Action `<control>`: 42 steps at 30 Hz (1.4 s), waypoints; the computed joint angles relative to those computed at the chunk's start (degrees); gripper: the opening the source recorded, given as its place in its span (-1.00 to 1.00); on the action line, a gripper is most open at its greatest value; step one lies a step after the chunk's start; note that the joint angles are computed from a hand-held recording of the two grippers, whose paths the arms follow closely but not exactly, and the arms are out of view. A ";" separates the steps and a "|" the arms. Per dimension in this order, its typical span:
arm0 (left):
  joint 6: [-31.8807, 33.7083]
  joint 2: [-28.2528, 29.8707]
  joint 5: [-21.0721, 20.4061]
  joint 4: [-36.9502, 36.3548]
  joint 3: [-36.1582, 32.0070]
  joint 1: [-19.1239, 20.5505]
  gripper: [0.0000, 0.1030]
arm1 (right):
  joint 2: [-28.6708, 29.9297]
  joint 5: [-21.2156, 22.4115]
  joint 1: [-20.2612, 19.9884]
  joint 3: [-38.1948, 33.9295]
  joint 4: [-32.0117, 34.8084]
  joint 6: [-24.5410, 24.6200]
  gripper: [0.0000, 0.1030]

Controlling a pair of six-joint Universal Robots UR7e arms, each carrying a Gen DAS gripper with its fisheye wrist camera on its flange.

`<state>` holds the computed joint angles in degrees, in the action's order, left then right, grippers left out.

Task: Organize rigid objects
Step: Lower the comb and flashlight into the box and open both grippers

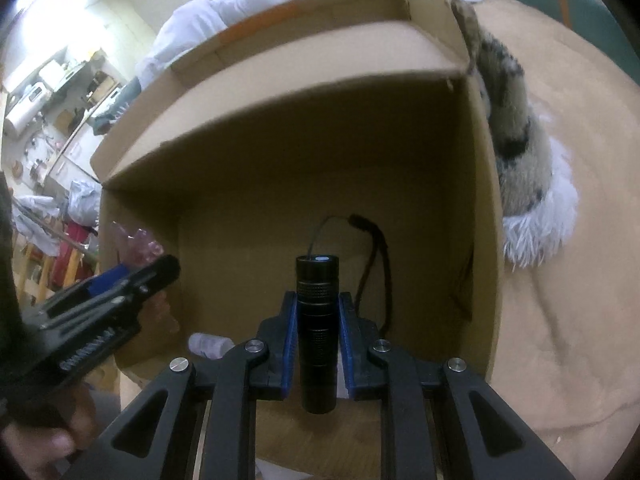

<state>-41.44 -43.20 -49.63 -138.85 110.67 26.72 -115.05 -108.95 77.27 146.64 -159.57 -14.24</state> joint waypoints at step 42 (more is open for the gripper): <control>-3.25 5.76 -0.18 10.86 -5.75 -1.30 0.37 | -4.01 9.20 -2.79 -1.65 3.00 1.45 0.59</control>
